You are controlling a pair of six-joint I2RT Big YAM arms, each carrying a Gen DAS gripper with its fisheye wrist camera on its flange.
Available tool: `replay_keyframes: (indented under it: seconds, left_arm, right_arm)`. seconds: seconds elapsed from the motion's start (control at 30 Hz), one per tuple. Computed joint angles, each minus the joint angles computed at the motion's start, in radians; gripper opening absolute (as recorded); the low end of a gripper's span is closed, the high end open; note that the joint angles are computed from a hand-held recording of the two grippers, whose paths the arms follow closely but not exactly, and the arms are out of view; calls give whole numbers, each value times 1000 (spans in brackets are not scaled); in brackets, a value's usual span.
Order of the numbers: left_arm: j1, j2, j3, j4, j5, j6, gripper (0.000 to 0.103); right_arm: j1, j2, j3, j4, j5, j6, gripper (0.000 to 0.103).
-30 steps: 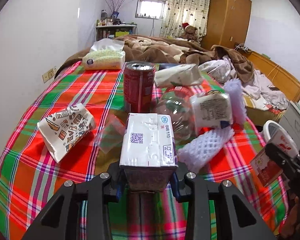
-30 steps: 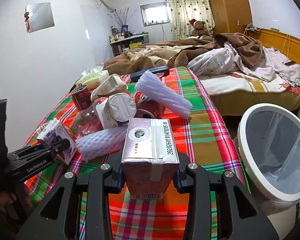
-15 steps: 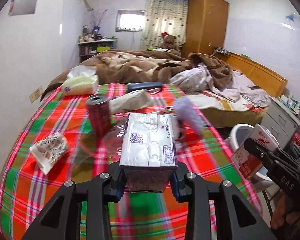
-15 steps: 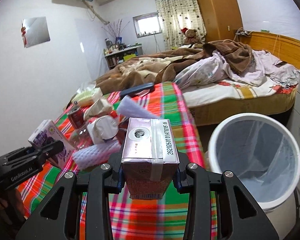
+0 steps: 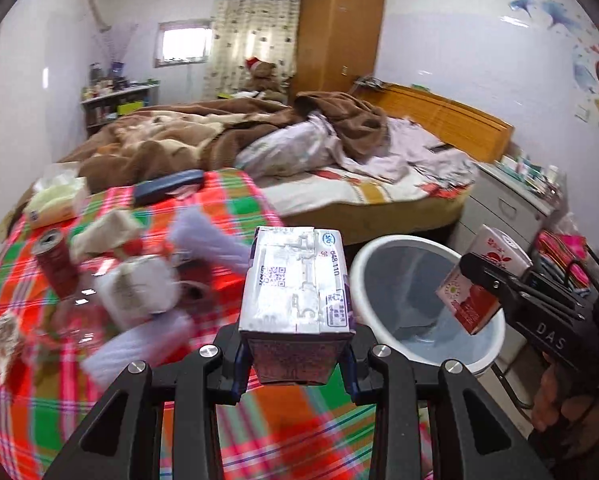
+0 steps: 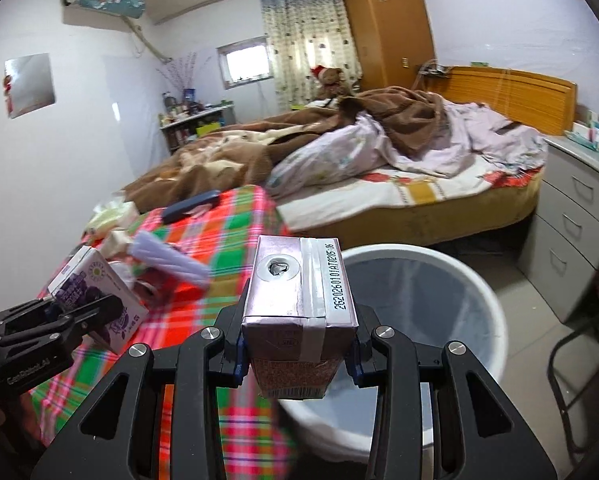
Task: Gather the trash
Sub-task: 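Carry both cartons over the white bin and open both tools to drop them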
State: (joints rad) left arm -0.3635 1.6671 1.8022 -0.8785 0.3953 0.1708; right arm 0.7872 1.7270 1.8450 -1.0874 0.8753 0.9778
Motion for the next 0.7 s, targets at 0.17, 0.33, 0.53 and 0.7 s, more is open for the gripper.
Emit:
replay_keyframes:
  seconds: [0.17, 0.33, 0.53, 0.7]
  left_arm:
    - [-62, 36, 37, -25, 12, 12, 36]
    - [-117, 71, 74, -54, 14, 16, 36]
    - [-159, 131, 127, -103, 16, 38, 36]
    - [-181, 167, 160, -121, 12, 38, 36]
  right_arm:
    - [-24, -40, -65, -30, -31, 38, 38]
    - [-46, -78, -123, -50, -68, 65, 38]
    - [-70, -104, -169, -71, -130, 77, 38]
    - [-78, -112, -187, -94, -144, 85, 38]
